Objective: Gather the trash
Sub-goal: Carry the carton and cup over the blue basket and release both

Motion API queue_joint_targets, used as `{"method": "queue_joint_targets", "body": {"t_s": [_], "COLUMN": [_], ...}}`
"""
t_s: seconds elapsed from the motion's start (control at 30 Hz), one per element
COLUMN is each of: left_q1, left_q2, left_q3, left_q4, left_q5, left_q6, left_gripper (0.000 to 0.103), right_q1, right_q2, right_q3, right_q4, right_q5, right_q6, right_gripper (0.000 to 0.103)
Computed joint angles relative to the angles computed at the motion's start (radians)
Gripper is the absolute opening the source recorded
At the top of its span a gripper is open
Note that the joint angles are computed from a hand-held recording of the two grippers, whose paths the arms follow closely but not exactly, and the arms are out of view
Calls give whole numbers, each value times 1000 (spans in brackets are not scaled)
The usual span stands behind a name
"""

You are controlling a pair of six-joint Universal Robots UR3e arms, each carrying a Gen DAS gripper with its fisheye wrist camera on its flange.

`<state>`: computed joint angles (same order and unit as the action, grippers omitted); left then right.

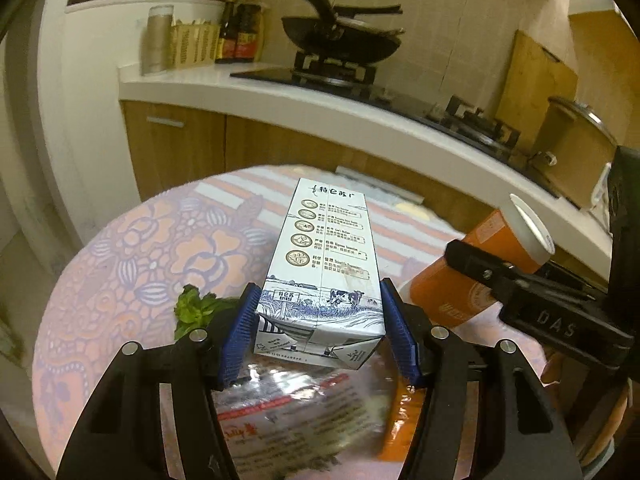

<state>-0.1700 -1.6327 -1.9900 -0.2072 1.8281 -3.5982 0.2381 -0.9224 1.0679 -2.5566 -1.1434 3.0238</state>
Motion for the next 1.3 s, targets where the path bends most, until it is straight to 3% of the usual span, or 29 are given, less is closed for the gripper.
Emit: {"method": "queue_joint_targets", "body": {"t_s": [0.4,0.57,0.73,0.97,1.3], "left_q1": [-294,-415,-511,-602,-637], "left_q2": [-76,-216,-411,-674,-929], "left_q3": [208,347,577,928,1307], "left_q4": [-17,-15,-81,-225,-450], "left_q5": [186,202,165,127,49], "left_q6": [-27,-41,-43,-24,-34], "left_gripper": [57,57,57,58,58], "right_q1": [-287,-509,-792,-1082,-1212], "right_q2": [-445,-692,-884,-935,-813], "right_q3": [580,903,1137,1270,1291], "right_q4": [-242,-291,-203,-83,-61], "right_q5": [136,227,341,424,388], "right_q6": [-22,-127,-302,-500,-603], "right_gripper": [67,67,67,67,68]}}
